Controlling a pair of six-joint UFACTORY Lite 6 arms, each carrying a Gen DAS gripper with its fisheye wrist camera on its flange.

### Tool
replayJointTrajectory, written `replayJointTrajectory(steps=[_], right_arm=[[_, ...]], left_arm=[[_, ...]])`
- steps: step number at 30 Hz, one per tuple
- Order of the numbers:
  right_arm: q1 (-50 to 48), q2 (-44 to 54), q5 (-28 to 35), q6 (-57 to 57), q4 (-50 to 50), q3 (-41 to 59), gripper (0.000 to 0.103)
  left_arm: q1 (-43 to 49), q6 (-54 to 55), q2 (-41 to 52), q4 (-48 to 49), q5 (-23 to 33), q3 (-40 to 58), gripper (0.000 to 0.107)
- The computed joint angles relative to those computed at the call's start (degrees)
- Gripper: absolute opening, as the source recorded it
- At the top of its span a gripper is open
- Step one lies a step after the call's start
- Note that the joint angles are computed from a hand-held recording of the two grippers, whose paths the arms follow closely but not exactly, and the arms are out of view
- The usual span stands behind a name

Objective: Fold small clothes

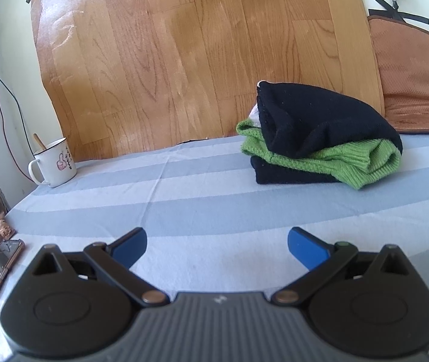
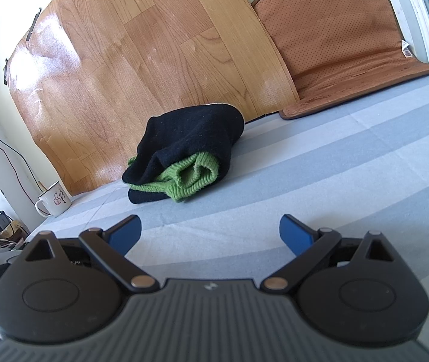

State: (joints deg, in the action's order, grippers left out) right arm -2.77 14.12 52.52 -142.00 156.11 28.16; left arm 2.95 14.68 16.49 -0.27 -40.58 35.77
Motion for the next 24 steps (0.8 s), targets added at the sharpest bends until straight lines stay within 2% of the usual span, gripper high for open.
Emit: replayJointTrajectory(steps=[13, 24], right_arm=[[-0.1, 0.2, 0.0, 0.0, -0.2, 0.2, 0.100], [-0.2, 0.1, -0.2, 0.1, -0.4, 0.2, 0.100]], left_arm=[[-1.7, 4.0, -0.3, -3.0, -2.5, -1.4, 0.103], [-1.5, 4.1, -0.2, -3.1, -1.3, -0.8, 0.103]])
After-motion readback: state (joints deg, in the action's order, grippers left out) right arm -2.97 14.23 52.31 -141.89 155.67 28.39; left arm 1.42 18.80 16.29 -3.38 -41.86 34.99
